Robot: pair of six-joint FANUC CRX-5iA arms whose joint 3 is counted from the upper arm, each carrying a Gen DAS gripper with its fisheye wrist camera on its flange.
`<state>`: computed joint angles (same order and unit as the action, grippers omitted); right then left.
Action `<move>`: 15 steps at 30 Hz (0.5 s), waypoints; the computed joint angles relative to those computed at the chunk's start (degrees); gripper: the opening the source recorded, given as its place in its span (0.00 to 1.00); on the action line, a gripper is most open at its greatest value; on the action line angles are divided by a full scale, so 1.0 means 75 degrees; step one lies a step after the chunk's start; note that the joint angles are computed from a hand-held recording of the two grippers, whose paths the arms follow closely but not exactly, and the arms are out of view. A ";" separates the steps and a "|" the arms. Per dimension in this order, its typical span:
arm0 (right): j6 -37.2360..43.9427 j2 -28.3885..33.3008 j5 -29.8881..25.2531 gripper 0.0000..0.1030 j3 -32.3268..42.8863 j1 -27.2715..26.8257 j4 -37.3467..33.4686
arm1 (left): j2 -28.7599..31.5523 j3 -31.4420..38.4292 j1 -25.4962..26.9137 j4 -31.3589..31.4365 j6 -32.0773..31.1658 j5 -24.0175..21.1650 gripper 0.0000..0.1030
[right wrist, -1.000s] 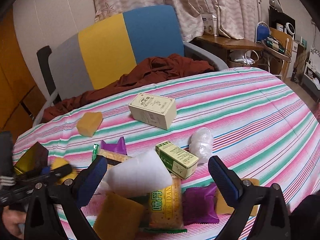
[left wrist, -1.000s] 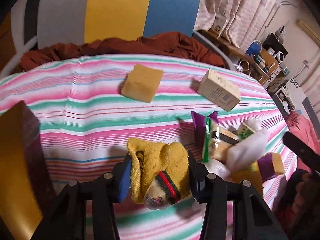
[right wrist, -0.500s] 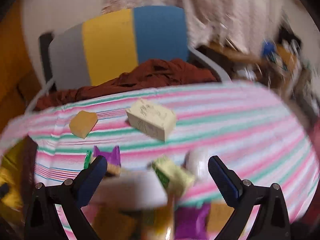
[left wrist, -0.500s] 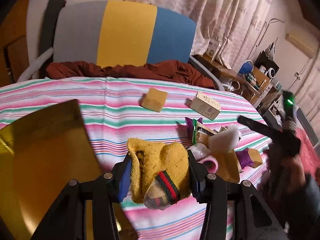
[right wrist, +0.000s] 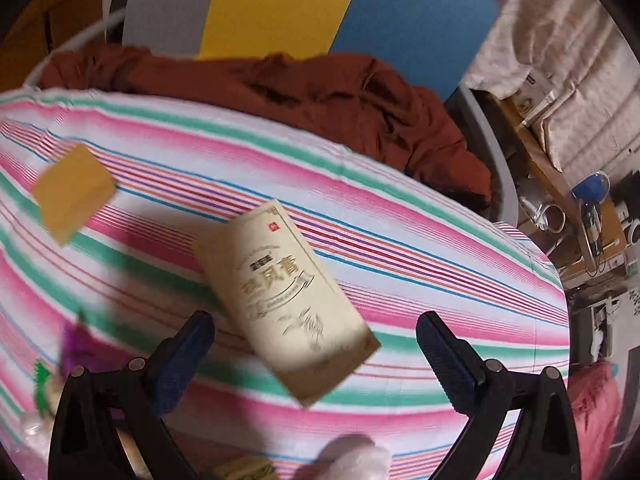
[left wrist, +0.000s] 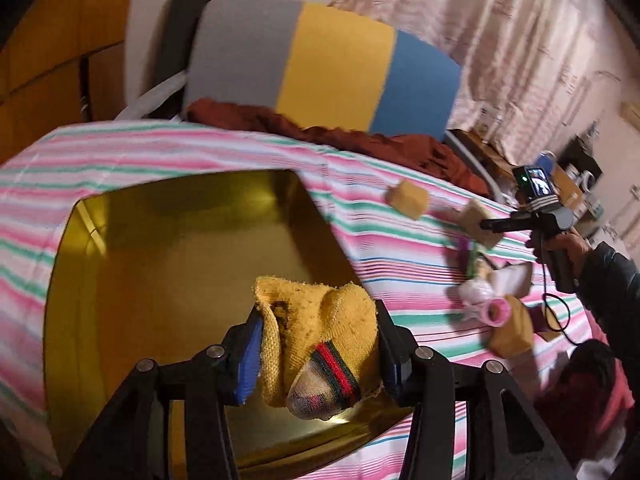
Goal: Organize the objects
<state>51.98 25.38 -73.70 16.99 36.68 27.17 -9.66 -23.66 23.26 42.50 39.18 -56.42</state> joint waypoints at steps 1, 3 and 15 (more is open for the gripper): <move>0.0071 0.0079 -0.0068 0.91 0.0088 -0.0034 -0.0029 | 0.0017 0.0009 0.0047 -0.0076 0.0046 0.0033 0.48; 0.0107 0.0096 -0.0028 0.66 0.0093 -0.0067 -0.0094 | 0.0043 -0.0004 0.0207 -0.0219 0.0119 0.0070 0.49; -0.0896 -0.0123 0.0064 0.54 -0.0222 0.0364 0.0747 | -0.0115 -0.0248 0.1049 -0.1007 0.0624 0.0403 0.49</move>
